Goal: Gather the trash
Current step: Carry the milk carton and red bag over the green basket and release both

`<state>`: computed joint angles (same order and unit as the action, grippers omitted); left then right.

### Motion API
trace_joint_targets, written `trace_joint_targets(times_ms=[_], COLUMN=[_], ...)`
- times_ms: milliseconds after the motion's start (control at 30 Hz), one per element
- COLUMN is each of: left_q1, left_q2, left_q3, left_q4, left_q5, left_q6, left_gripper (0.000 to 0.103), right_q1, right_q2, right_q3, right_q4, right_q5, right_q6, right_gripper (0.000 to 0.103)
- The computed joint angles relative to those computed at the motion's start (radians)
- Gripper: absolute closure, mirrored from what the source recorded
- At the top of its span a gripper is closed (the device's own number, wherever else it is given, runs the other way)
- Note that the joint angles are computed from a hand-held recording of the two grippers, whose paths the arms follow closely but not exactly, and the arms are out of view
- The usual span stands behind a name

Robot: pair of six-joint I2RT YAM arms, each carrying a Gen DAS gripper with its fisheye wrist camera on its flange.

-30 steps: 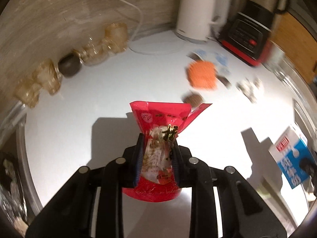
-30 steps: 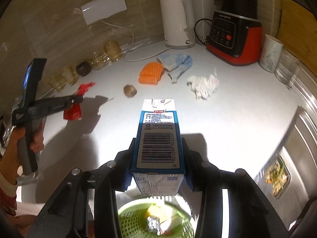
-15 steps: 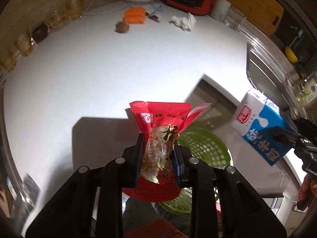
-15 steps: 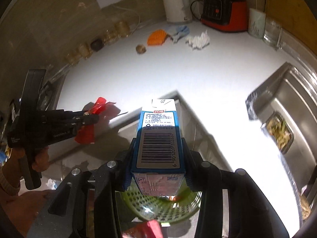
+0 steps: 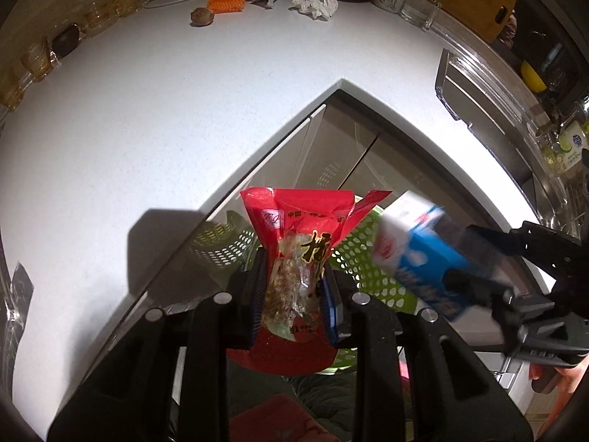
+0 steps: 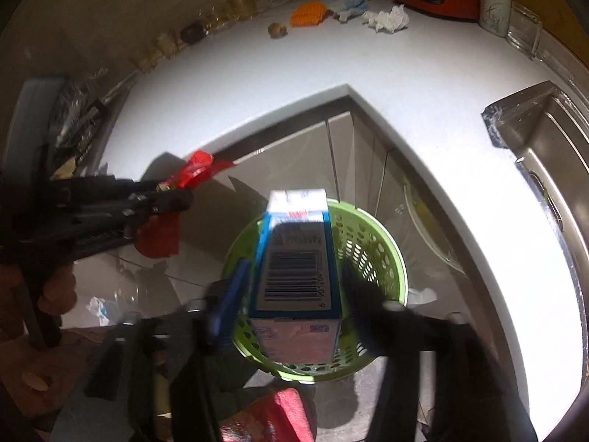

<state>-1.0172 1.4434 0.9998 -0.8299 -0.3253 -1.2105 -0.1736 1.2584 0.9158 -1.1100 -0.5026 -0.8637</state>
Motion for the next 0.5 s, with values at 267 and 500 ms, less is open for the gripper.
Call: trace_joint_targets(times_ms=[267,500], left_q1=[-0.013,-0.02], left_q2=[0.029,0.086], left_q3=[0.006,0.025], left_q4=[0.014,0.077], left_q5=[0.033,0.097], left_q6=[0.012,0.064], left_gripper=[0.076,0.076], right_q1=[-0.06,-0.162], right_q2=[-0.018,0.013], right_q3=[-0.04,0.017], right_q4=[0.052,0.035], right_q5=[0.047,0.015], right_q6=[-0.02,-0.044], right_gripper=[0.004,0.003])
